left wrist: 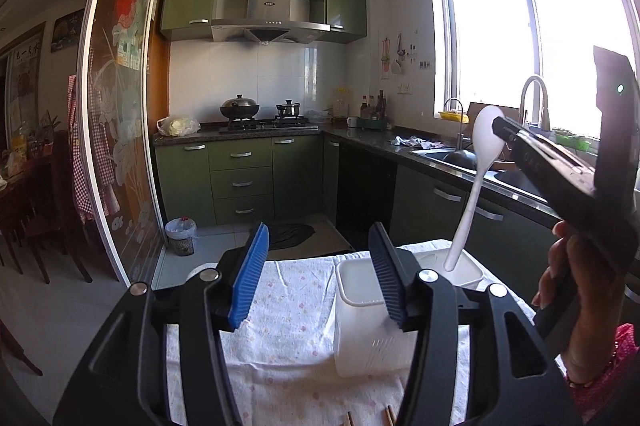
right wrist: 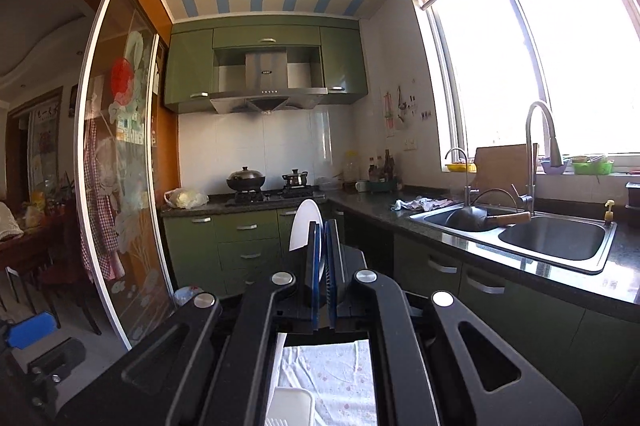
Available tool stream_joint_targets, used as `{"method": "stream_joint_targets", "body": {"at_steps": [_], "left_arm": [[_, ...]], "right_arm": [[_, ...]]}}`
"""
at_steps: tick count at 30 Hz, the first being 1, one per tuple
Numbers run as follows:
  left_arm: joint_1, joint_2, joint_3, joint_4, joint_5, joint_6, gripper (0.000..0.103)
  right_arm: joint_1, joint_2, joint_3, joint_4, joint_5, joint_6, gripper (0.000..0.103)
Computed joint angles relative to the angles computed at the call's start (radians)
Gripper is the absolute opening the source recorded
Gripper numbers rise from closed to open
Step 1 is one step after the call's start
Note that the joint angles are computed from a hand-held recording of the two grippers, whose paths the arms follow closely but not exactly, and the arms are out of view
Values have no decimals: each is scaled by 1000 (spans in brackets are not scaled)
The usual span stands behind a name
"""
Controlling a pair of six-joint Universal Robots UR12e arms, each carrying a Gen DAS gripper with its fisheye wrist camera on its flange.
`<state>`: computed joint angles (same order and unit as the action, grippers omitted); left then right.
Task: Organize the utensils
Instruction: 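Lower the white spoon into the holder and open the right tool, then close the left tool on a wooden chopstick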
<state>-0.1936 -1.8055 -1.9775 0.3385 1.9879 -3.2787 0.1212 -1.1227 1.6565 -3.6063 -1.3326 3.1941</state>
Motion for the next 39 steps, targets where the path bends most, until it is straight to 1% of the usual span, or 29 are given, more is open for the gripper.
{"method": "stream_joint_targets", "body": {"at_steps": [3,7,9,11,12,14,16,20,23,24,25,26,28,30,32,33,34,37,39], "left_arm": [[5,18,-15,-38,-19,-19,51],[9,37,-29,-97,-38,-43,52],[9,48,-35,-142,-45,-59,53],[10,57,-38,-194,-59,-78,57],[10,63,-40,-227,-66,-88,59],[10,73,-44,-293,-88,-105,66],[13,84,-43,-388,-109,-123,67],[37,99,-32,-615,-211,-139,67],[49,90,-23,-738,-242,-154,67],[52,84,-19,-773,-248,-162,64],[54,77,-13,-807,-259,-168,57],[57,72,-9,-840,-266,-172,46],[59,57,3,-900,-276,-194,37],[61,48,11,-946,-295,-208,35],[60,44,13,-982,-308,-214,35],[59,43,14,-996,-313,-211,35],[56,43,16,-1009,-308,-209,35],[42,46,17,-1029,-282,-210,35],[42,50,19,-1050,-296,-214,35]], "right_arm": [[5,14,7,41,11,-25,4],[-4,8,43,76,61,-40,6],[-7,-1,67,93,74,-67,21],[-14,-14,90,103,95,-78,23],[-19,-22,105,104,106,-85,25],[-33,-47,138,115,144,-93,25],[-50,-77,178,142,178,-118,25],[-82,-141,258,245,234,-195,25],[-106,-173,307,313,260,-233,25],[-116,-180,321,332,274,-235,25],[-124,-185,332,351,284,-238,25],[-129,-189,338,372,287,-247,25],[-143,-193,346,404,303,-257,25],[-151,-198,350,439,314,-267,25],[-156,-203,358,446,318,-275,26],[-157,-206,361,446,319,-277,30],[-155,-208,352,457,319,-276,32],[-156,-212,351,466,325,-282,32],[-156,-215,351,477,331,-289,32]]}}
